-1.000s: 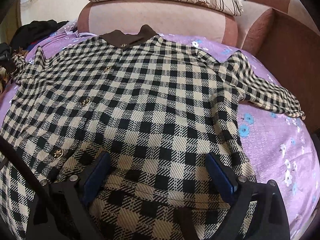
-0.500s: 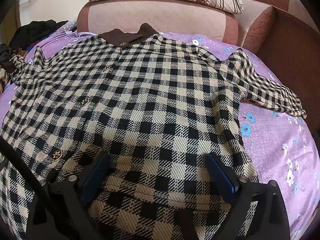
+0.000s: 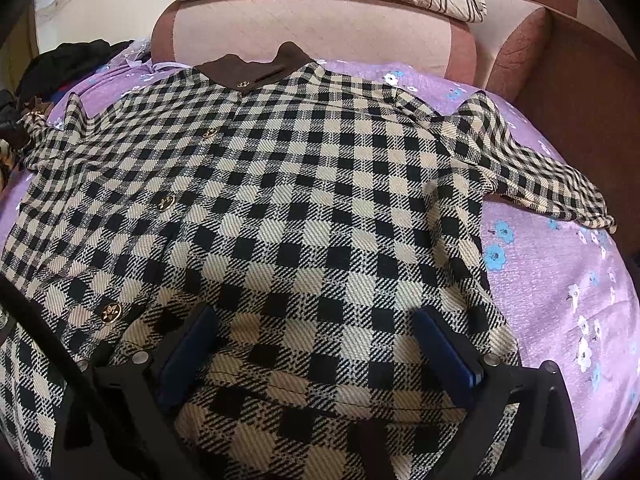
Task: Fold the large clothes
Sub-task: 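Lift the sleeve with the left gripper and lay it across the shirt body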
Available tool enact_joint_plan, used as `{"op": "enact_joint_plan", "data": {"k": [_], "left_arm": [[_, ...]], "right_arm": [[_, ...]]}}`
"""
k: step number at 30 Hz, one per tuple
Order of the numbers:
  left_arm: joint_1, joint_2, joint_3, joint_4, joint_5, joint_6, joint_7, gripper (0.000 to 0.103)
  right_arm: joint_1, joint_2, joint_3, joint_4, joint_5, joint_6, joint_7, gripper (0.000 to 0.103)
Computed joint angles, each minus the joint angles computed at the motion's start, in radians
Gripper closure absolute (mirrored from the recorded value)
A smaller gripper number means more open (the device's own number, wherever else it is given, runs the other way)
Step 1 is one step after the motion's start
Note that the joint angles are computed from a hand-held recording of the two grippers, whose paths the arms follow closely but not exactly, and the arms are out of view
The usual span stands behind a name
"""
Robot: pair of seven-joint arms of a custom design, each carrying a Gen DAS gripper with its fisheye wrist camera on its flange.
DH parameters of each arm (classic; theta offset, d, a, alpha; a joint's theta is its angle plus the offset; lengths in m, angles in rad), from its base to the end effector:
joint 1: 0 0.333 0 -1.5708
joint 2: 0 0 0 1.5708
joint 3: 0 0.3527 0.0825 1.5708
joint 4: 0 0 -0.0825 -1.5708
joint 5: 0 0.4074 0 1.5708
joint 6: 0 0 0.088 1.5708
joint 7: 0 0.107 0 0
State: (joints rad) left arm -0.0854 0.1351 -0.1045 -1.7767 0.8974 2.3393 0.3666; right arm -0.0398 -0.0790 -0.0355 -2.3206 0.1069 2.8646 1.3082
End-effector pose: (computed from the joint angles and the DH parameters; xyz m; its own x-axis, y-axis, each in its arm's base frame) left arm 0.6581 -0.1101 0.5579 0.5247 -0.8458 -0.0964 -0.6035 -0.2897 -0.7429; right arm 0.5565 -0.0482 0.4666 0.0713 -0.9952 0.0669 -0.8078 -0.0970 -0.5814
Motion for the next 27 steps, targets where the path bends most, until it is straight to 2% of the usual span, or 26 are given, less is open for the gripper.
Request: {"op": "enact_joint_plan", "data": {"k": [1, 2, 3, 4, 5, 7, 12, 18, 23, 27], "left_arm": [[-0.003, 0.016, 0.002, 0.018, 0.008, -0.031, -0.001, 0.025], [0.002, 0.029, 0.005, 0.028, -0.004, -0.037, 0.002, 0.037], [0.009, 0.032, 0.008, 0.028, -0.026, -0.024, 0.008, 0.051], [0.024, 0.035, 0.007, 0.029, -0.088, -0.011, 0.033, 0.087], [0.036, 0.033, 0.006, 0.027, -0.146, -0.006, 0.045, 0.095], [0.049, -0.006, 0.016, -0.023, -0.152, 0.063, -0.009, 0.095], [0.057, -0.149, 0.014, -0.115, -0.042, 0.088, -0.138, 0.096], [0.109, -0.357, -0.017, -0.244, 0.045, 0.073, -0.256, 0.096], [0.145, -0.493, -0.016, -0.353, -0.023, 0.085, -0.282, 0.096], [0.151, -0.556, -0.004, -0.423, -0.109, 0.088, -0.238, 0.096]], "right_arm": [[0.001, 0.001, -0.001, 0.002, 0.004, -0.003, -0.002, 0.001], [0.002, 0.002, -0.002, 0.003, 0.008, -0.005, -0.005, 0.001], [0.002, 0.003, -0.001, 0.005, 0.008, -0.005, -0.004, 0.001], [0.002, 0.005, -0.002, 0.007, 0.007, -0.006, -0.003, 0.001], [0.002, 0.007, -0.001, 0.008, 0.005, -0.007, -0.002, 0.001], [0.003, 0.006, -0.002, 0.008, 0.004, -0.007, 0.000, 0.000], [0.006, 0.008, -0.004, 0.007, 0.011, -0.005, -0.003, 0.000], [0.007, 0.009, -0.004, 0.009, 0.010, -0.005, -0.003, 0.000], [0.006, 0.010, -0.003, 0.009, 0.004, -0.004, 0.001, 0.000], [0.005, 0.008, -0.003, 0.006, -0.006, -0.002, 0.009, 0.000]]}}
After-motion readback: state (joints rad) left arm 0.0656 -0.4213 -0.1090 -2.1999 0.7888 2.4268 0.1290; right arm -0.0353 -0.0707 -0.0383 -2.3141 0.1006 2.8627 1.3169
